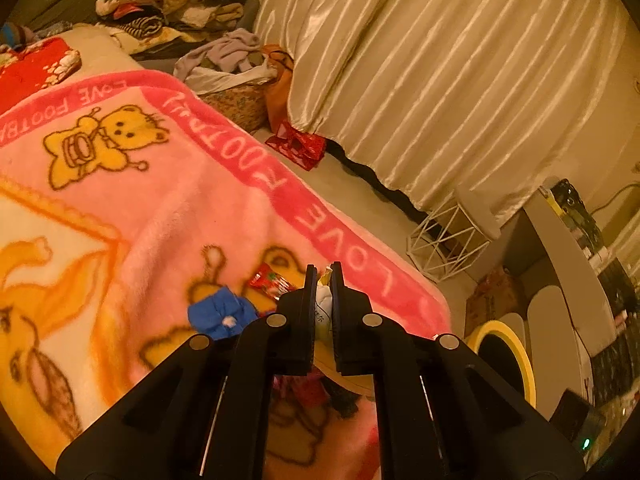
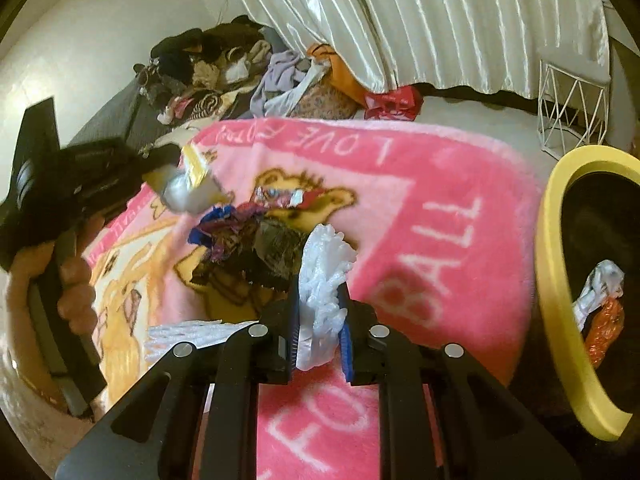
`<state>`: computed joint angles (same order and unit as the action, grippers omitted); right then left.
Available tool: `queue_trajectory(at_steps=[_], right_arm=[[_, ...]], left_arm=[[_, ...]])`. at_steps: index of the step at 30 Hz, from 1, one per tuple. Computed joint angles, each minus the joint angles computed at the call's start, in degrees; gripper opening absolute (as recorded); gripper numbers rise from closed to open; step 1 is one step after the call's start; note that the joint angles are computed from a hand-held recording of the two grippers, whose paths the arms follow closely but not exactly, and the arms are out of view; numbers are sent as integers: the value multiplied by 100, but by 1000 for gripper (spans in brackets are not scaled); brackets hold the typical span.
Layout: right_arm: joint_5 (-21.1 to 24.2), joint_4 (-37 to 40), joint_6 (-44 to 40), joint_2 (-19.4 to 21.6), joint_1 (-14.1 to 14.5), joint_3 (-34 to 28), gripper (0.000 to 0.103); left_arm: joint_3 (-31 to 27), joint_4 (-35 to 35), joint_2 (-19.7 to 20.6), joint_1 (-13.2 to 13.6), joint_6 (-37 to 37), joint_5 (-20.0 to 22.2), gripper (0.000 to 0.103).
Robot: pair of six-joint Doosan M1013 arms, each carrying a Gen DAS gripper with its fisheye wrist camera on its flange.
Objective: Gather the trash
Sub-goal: 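Carry both held items over the yellow-rimmed bin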
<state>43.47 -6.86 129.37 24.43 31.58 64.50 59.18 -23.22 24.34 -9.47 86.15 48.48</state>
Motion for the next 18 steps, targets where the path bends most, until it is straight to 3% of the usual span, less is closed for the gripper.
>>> queue_trajectory(at_steps=[18], right_arm=[[-350,-649,855,-541,-117,569,16]], left_arm=[[278,290,-338,-344,253,-75,4]])
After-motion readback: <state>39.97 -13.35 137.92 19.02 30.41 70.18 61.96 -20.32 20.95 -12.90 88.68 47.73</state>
